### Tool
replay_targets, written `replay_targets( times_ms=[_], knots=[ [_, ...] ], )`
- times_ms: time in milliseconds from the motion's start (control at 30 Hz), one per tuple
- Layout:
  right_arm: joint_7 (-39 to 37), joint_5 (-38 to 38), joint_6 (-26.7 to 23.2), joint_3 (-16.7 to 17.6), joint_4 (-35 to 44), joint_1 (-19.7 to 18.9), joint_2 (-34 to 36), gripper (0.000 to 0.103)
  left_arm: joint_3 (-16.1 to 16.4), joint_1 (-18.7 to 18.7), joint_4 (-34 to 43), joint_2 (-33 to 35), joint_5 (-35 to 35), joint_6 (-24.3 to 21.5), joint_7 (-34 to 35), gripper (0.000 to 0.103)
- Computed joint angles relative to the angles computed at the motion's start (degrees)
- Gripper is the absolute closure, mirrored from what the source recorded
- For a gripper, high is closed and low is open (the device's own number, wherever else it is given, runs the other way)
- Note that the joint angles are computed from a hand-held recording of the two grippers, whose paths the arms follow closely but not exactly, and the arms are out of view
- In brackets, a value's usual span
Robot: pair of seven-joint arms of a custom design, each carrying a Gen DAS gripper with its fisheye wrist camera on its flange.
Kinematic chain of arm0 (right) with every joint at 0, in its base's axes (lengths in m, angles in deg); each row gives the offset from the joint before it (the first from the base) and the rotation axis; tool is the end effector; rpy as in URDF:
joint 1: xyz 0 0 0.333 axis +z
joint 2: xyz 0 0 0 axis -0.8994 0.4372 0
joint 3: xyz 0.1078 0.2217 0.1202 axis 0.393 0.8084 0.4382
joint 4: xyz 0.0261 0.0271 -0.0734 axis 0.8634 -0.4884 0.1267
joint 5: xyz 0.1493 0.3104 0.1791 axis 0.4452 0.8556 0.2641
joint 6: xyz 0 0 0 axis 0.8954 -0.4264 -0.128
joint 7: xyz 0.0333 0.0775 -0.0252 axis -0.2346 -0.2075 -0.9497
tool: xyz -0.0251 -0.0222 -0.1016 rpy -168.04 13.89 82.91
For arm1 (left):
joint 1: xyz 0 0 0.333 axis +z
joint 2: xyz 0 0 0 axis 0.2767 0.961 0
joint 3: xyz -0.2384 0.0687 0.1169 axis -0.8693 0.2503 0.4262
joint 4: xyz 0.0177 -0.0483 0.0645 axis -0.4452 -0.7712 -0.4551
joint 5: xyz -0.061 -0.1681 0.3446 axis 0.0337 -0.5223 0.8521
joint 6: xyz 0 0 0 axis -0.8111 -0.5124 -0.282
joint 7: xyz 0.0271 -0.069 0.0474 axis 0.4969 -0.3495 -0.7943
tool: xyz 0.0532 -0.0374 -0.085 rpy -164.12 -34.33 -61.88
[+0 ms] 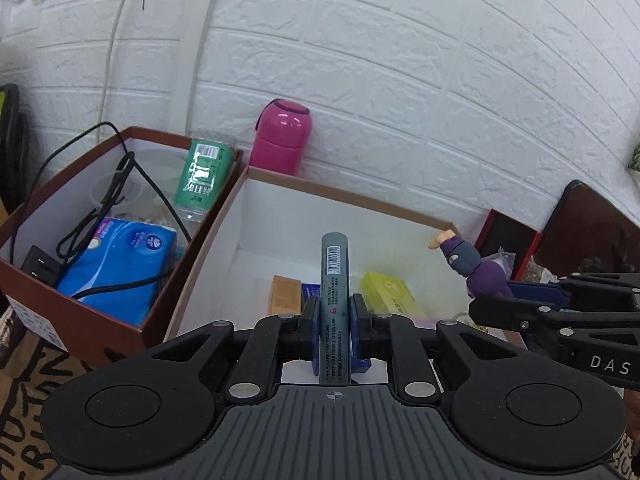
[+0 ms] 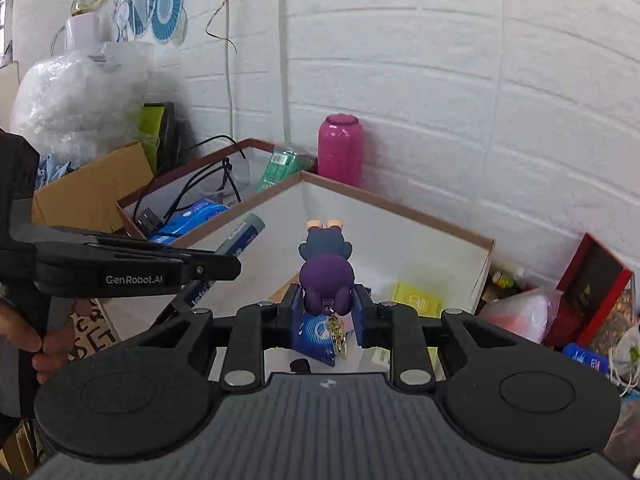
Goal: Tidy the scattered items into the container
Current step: 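Carry the marker with the left tool while the right tool carries the keychain into the box, then open both tools over the box and move them back to the pile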
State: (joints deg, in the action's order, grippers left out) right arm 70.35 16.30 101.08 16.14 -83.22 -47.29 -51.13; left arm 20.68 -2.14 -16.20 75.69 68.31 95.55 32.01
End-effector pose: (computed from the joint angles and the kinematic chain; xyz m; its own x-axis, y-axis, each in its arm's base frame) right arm 0.6166 0.2501 0.5488 0.5982 -0.7994 -0.0557 -0.4743 -0.2972 -0.8287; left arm 0.5731 -0.3197 0.5614 -0.0206 -0.9641 0.2646 -0.5605 -0.2080 -0.8016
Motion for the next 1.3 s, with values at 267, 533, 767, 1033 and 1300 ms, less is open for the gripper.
replay_targets(
  times_ms=[267, 533, 767, 1033, 1300],
  knots=[
    [4.3, -4.7, -2.8, -1.3, 1.9, 0.8, 1.7, 0.074, 0.0, 0.1, 1.1, 1.0, -1.4, -0.5, 1.5, 0.091],
    [6.9, -9.6, 5.6, -2.0, -1.9, 2.0, 1.4, 0.019, 1.7, -2.8, 1.1, -0.3, 8.5, -6.3, -8.8, 0.000],
    [7.0, -9.1, 7.3, -1.3, -4.4, 0.8, -0.9, 0.006, -0.6, -1.7, 1.5, -0.4, 5.7, -8.2, -7.5, 0.000],
    [5.2, -6.4, 7.7, -1.1, -9.7, 0.2, -6.0, 0.004, -1.9, -3.5, 2.7, -0.9, 6.0, -11.0, -5.8, 0.000],
    [-8.7, 11.9, 10.3, -2.8, -21.0, 1.3, -17.7, 0.002, -3.9, -7.4, 3.7, -1.4, 8.9, -13.1, -7.7, 0.000]
  ],
)
